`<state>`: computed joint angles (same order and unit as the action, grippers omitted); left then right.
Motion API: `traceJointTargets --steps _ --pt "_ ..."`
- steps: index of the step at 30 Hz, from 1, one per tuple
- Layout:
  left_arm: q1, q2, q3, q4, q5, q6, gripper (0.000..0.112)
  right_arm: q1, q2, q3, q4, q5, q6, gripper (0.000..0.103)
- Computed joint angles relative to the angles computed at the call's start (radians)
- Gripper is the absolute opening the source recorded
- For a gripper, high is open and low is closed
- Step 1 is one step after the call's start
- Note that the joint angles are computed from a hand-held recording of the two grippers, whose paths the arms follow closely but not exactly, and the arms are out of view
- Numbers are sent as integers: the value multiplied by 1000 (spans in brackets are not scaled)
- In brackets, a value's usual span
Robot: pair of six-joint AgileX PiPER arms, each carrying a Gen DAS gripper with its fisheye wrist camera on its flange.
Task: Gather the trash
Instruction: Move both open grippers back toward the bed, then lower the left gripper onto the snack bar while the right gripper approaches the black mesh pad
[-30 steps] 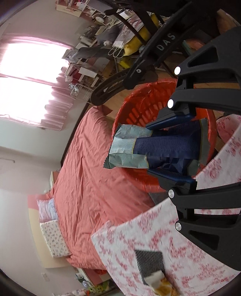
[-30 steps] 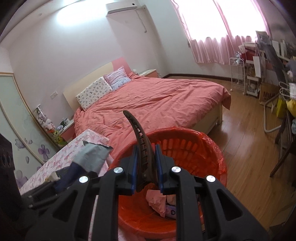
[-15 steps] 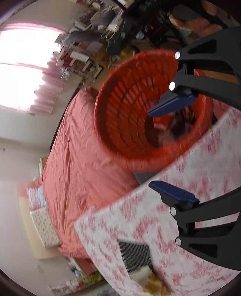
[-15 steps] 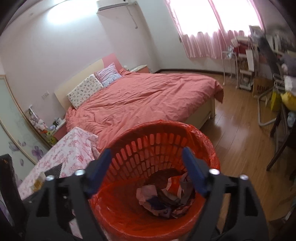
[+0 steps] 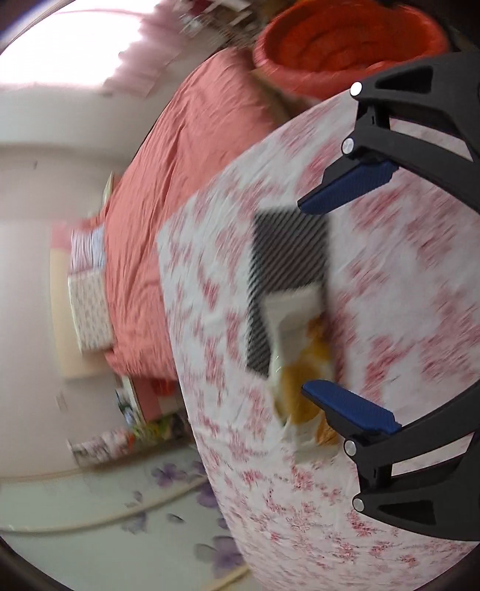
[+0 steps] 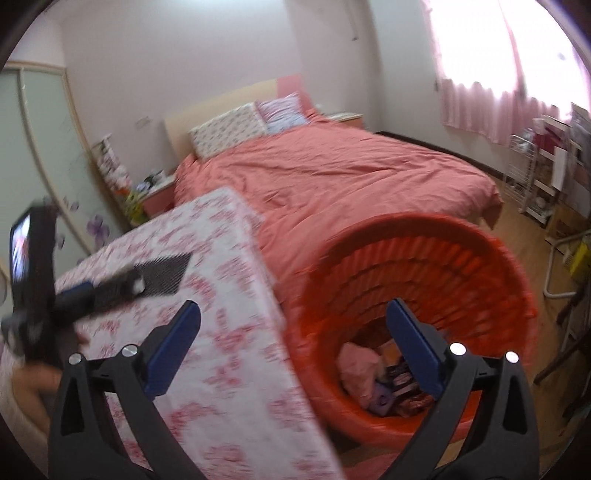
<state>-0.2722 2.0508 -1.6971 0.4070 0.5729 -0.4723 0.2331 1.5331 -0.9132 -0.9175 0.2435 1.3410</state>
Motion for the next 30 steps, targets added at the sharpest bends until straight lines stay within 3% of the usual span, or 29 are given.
traceJointTargets --steps 5,8,12,18,23,26,30 --pt "10 173 -290 -15 185 35 92 100 115 -121 100 58 -80 98" --pt "14 197 -305 21 218 33 92 146 180 -187 123 105 -107 99" --pt "72 100 -115 12 115 53 92 190 241 -253 100 154 -90 99" --pt "203 -40 117 -111 -14 190 92 203 333 -373 219 220 -179 99" --pt "313 -148 275 -312 -97 383 92 228 458 -558 297 388 -333 99" --pt "340 -170 289 -385 -110 439 92 232 514 -643 353 452 -408 99" --pt "312 -148 235 -311 -107 323 92 222 526 -659 415 436 -454 99"
